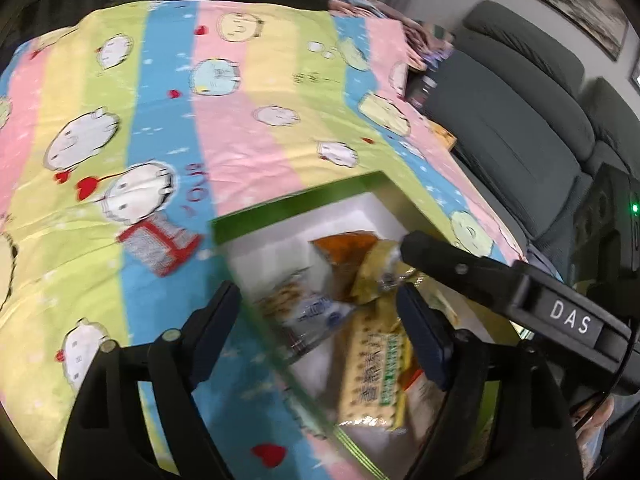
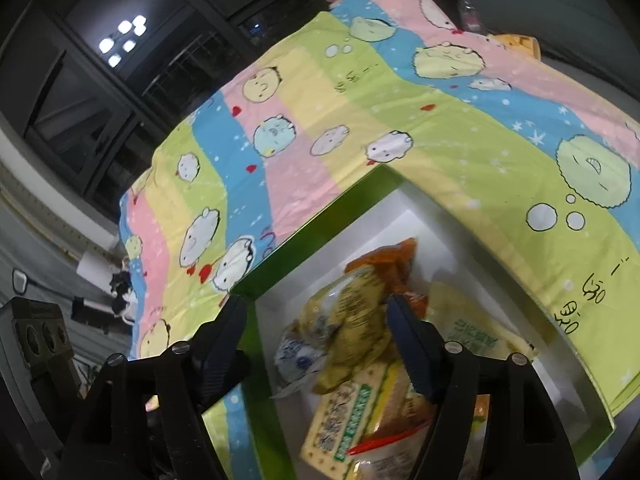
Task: Organize snacks
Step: 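Move the right gripper to the red-and-white packet and grasp it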
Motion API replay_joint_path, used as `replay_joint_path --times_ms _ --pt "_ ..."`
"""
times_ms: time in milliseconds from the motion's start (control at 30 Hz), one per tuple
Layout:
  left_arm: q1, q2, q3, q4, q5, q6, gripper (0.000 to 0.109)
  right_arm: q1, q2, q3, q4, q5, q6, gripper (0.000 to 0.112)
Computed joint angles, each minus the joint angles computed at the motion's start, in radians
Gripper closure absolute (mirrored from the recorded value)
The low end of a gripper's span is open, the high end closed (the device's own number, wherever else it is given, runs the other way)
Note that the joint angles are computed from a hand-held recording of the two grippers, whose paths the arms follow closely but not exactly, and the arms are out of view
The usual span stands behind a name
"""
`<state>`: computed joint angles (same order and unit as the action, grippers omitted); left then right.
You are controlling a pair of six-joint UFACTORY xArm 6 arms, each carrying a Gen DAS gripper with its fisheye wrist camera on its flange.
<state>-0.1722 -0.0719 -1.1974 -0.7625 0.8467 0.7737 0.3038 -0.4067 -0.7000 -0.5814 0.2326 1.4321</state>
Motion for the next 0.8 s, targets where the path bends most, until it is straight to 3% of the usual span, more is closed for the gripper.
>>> replay_joint_path --times_ms 167,300,500,633,800 --pt "0.079 -0.003 -0.005 -0.027 0.003 -0.020 0.022 0.057 0.046 -0.087 0.074 0.071 -0.112 0.037" --pt "0.120 0.025 -0.027 0.022 -0.032 -0.114 0.022 0.100 0.131 -0.219 0.286 0.143 -0.377 0.036" --pt "0.187 0.123 -0.121 0.009 -0.002 -0.239 0.022 0.127 0.338 -0.533 0.549 0.342 -0.750 0.036" --pt "0.204 0.213 -0.202 -0.021 0.046 -0.270 0.024 0.111 0.507 -0.748 0.676 0.460 -0.911 0.036" --pt "0.190 0.310 -0.284 -0.022 0.075 -0.295 0.036 0.068 0.753 -1.054 0.809 0.647 -1.039 0.036"
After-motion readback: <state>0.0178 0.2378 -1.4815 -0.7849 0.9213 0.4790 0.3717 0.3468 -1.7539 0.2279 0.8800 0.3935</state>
